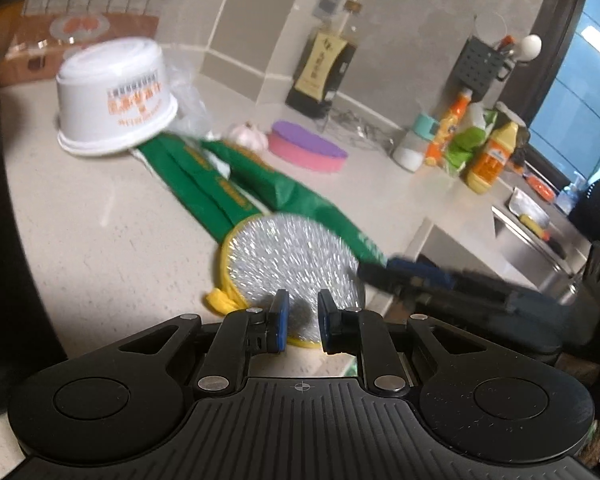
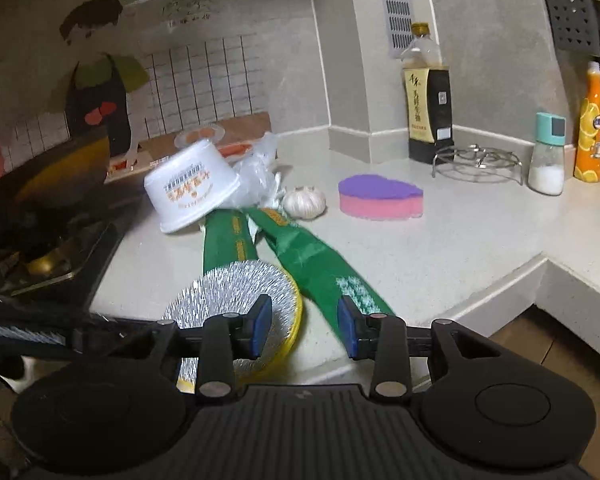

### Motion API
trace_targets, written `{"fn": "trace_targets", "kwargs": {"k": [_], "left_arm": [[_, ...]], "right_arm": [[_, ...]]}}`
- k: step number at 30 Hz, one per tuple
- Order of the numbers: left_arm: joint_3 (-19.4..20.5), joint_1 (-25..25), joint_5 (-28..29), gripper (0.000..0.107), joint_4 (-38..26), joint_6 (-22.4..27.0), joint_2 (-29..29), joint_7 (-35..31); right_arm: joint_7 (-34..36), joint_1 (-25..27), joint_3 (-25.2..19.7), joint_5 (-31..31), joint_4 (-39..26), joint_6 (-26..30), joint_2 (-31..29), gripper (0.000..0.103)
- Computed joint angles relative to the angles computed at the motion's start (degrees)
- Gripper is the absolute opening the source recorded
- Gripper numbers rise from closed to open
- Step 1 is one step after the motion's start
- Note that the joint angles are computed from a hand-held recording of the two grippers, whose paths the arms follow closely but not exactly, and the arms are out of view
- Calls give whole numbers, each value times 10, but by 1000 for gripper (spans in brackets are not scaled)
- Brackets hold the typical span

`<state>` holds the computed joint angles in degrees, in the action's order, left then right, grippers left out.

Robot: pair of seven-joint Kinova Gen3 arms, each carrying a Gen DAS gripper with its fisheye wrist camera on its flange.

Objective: Collect trash

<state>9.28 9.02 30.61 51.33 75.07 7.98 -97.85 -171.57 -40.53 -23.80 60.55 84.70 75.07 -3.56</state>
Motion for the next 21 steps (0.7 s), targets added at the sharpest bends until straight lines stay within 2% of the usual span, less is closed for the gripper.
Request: {"fn": "trace_targets", "kwargs": {"k": [4, 6, 11, 15, 17, 21], "left_arm": [[-8, 18, -54, 18, 0, -36, 2, 50], [-10, 17, -62, 18, 0, -46, 7, 76], [-10, 19, -76, 18, -1, -62, 20, 132], [-2, 19, -77, 18, -11, -47, 30, 134], [4, 7, -52, 18, -11, -34, 32, 116], [10, -9, -17, 28, -14, -2, 30, 72]], "right_arm": [[5, -4, 2, -6, -5, 17, 7, 36], [0, -6, 3, -5, 0, 19, 2, 36], [-16, 8, -3, -2, 17, -15, -19, 36], [2, 19, -3, -10, 7, -35, -10, 36], [10, 22, 2, -20, 6, -47, -7, 36], [6, 27, 5, -26, 20, -65, -12, 36]]}}
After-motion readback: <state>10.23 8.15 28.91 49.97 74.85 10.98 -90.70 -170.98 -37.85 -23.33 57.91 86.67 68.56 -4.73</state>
